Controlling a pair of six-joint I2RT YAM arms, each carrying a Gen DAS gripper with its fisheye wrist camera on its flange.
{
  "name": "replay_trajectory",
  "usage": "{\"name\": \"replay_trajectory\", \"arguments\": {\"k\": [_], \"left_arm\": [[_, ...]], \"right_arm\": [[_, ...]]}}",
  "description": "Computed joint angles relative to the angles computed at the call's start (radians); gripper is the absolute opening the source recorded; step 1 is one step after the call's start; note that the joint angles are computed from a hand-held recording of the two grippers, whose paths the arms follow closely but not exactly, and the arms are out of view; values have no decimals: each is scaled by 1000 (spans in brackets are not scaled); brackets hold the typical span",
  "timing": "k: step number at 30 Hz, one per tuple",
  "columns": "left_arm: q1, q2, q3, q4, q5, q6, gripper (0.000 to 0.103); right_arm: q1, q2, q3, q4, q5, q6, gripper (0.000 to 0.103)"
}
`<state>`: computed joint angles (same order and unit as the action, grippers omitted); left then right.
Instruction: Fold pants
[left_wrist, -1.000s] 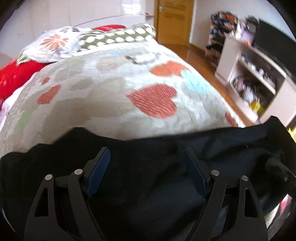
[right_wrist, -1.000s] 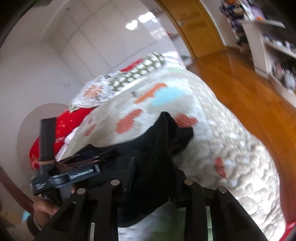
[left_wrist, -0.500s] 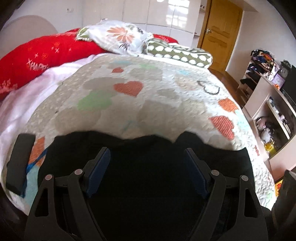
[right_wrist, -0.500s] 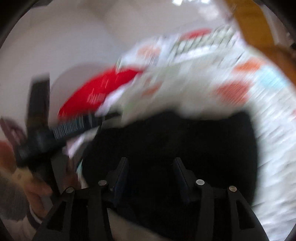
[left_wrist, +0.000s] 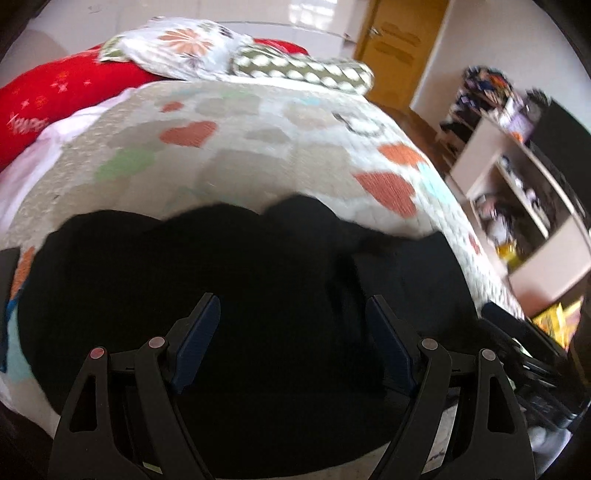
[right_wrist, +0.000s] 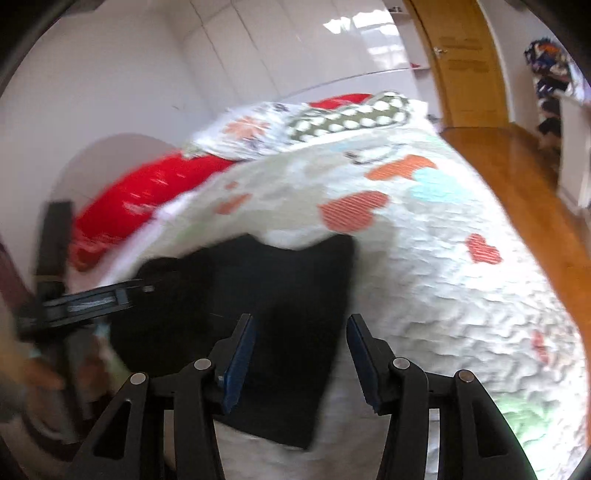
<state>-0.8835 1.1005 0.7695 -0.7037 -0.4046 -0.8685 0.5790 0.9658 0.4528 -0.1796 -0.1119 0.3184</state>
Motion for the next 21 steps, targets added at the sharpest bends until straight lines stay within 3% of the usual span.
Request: {"name": "replay_trajectory", "arguments": {"k": [6, 8, 10, 11, 12, 13, 18, 21], "left_arm": [[-41, 163, 23, 91, 2, 7, 81], [-47, 177, 8, 147, -19, 16, 75], [-34, 178, 4, 192, 16, 54, 37], [-28, 185, 19, 179, 29, 65, 36], [-24, 186, 33, 163, 31, 76, 26], [-16, 162, 36, 154, 43, 97, 7], [-20, 26, 15, 57, -29, 81, 7], [32, 20, -27, 51, 3, 69, 7]], "right_arm": [[-66, 147, -22, 122, -98, -9, 50], [-114, 156, -12, 106, -173, -5, 50], [-116, 150, 0, 86, -176, -4, 48], [-99, 127, 3, 68, -156, -3, 45], [-85, 121, 10, 61, -143, -1, 42], [-61, 107, 19, 50, -122, 1, 42], [88, 32, 53, -6, 40, 1, 42], [126, 73, 58, 16, 82, -2, 42]]}}
